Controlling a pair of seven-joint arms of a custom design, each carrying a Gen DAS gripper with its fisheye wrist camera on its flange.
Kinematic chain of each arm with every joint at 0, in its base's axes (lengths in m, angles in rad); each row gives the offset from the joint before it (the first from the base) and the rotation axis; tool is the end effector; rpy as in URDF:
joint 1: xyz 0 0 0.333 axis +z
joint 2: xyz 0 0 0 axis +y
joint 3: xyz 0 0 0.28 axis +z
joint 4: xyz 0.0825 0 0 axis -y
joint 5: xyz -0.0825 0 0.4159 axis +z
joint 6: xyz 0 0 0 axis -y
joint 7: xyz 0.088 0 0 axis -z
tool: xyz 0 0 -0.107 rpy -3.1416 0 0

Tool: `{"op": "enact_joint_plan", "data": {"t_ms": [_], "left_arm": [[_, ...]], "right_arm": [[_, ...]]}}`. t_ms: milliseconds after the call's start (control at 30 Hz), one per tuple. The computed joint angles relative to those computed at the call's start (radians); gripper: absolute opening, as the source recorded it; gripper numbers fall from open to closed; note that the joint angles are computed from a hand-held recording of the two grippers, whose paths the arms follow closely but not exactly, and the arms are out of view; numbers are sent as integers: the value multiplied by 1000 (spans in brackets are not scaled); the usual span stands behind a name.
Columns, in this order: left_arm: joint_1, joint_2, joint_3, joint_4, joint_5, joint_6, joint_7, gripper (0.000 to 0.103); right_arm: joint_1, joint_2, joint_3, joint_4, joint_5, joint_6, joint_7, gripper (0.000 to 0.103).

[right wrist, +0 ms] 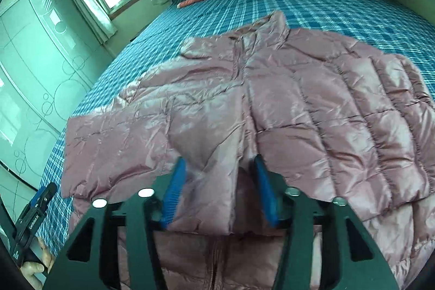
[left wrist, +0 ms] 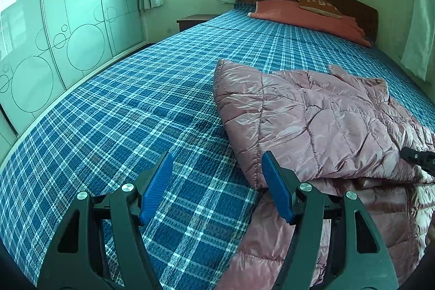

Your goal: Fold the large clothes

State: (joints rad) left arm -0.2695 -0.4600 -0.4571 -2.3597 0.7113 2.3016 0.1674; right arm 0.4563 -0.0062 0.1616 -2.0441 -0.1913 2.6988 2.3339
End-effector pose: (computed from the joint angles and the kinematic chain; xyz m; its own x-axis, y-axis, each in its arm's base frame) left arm 0.3779 -0.3295 0.4840 0.2828 -0.9591 -0.0134 -0.6335 -0.1762 -0.7534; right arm 0.5050 0.3669 0.4688 0.0898 -0.9526 -0.2905 -0.8298 0.0897 -0.5508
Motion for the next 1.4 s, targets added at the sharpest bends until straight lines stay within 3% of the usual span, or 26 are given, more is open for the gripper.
{"op": "enact_joint_plan", "data": {"t_ms": [133, 233, 400, 533, 633, 700, 767, 900, 1033, 1133, 1267, 1400], "left_arm": [[0, -26, 6, -21, -3, 9, 1, 67], [8, -31, 6, -22, -3, 14, 5, 67], [22, 7, 6, 13, 2, 34, 16, 67], [26, 81, -6, 79, 37, 31, 31, 67], [15, 155, 3, 145, 63, 30, 56, 67], [5, 200, 15, 186, 79, 38, 59, 67], [-6, 257, 28, 240, 99, 49, 67, 67], [-43, 392, 57, 369, 149, 13, 84, 68], [-88, 502, 107, 472, 110, -16, 126, 67], [-121, 586, 144, 545, 50, -96, 184, 70], [-139, 550, 181, 499, 21, -50, 177, 70], [-137, 441, 176, 391, 64, 5, 71, 70]], "right_arm": [[-9, -70, 11, -33, -252, -17, 162, 6], [-45, -157, 19, -92, -325, -36, 201, 6], [-116, -250, 20, -166, -344, -112, 175, 6], [-143, -284, -7, -222, -249, -125, 110, 7], [-165, -309, -9, -252, -188, -126, 99, 20], [-216, -338, 37, -264, -270, -119, 195, 39], [-250, -343, 64, -257, -337, -97, 268, 47], [-230, -240, 41, -173, -320, -67, 216, 47], [-205, -120, 10, -87, -295, -84, 182, 47], [-180, -45, -29, -49, -218, -93, 103, 47], [-158, -64, -33, -36, -300, -144, 139, 47], [-152, -174, 1, -121, -453, -118, 216, 47]]}}
